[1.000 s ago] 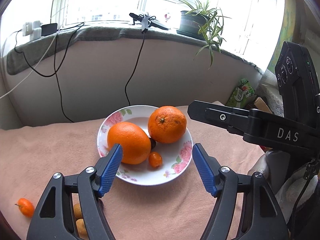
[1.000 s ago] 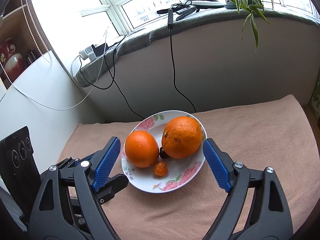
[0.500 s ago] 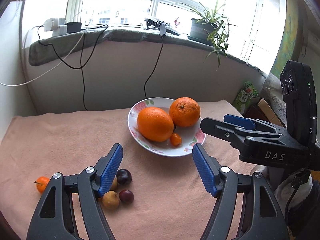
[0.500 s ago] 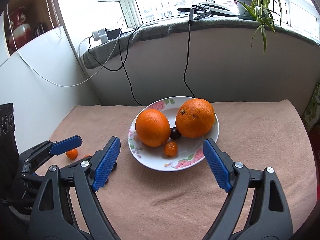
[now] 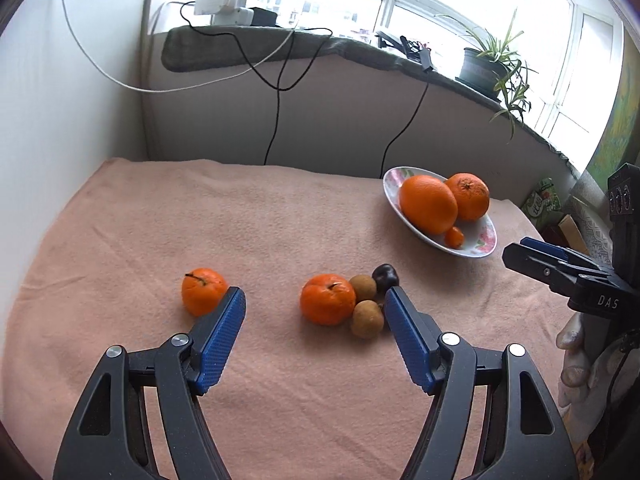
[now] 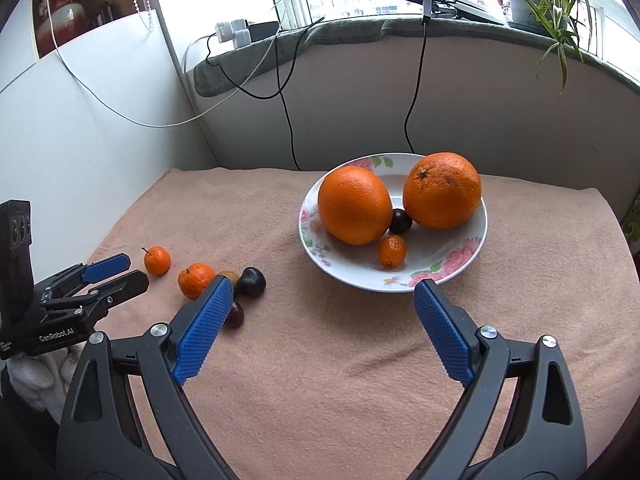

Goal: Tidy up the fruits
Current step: 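Move both tools back to the loose fruit on the cloth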

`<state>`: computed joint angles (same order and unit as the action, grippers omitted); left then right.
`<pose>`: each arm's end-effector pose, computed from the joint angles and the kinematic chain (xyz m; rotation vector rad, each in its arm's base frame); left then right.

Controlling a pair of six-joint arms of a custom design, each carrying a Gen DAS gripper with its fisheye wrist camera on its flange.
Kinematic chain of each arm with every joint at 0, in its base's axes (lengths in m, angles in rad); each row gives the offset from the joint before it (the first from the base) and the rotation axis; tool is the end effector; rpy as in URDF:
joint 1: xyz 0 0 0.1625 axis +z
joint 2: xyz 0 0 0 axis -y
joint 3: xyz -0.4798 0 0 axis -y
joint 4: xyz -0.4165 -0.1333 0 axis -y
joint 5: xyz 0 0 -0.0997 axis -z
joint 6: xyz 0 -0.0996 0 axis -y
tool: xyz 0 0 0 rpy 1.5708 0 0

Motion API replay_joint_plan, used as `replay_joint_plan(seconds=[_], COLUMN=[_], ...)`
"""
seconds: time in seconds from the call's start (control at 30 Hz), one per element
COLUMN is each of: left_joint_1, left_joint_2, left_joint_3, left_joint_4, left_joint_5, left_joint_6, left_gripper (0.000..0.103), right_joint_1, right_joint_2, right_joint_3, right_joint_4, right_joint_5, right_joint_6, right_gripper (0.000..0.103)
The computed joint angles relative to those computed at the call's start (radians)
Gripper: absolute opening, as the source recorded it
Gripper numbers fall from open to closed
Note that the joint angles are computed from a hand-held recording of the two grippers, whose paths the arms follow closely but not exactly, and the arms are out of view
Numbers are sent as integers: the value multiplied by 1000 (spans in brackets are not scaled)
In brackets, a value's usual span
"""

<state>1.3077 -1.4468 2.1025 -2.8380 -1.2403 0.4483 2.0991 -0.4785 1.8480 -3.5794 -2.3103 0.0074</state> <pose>0.0233 -0.5502 0.3648 0.7929 2.5353 -0.7928 0.3763 -0.5134 -0.0243 0.3214 -2.4043 1.0145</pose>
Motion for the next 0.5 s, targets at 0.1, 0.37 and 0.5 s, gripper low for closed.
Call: replay_joint_plan(seconds=[0.1, 0.37, 0.5], left_joint_1=[34, 94, 109], left_joint_2=[-6, -7, -2], left_joint_3=[-10, -32, -52], left_joint_4=[0, 9, 25], left_joint_5=[3, 1, -11], left_joint_6=[-22, -64, -72], left_gripper=[72, 71, 70], right_joint_1=[0, 11, 5], right_joint_2=[12, 58, 66], right_joint_3=[-5, -39, -57], right_joint_4=[12, 54, 110], right_joint_5=[42, 74, 93], right_joint_6=[14, 12, 13], right_gripper=[94, 93, 80])
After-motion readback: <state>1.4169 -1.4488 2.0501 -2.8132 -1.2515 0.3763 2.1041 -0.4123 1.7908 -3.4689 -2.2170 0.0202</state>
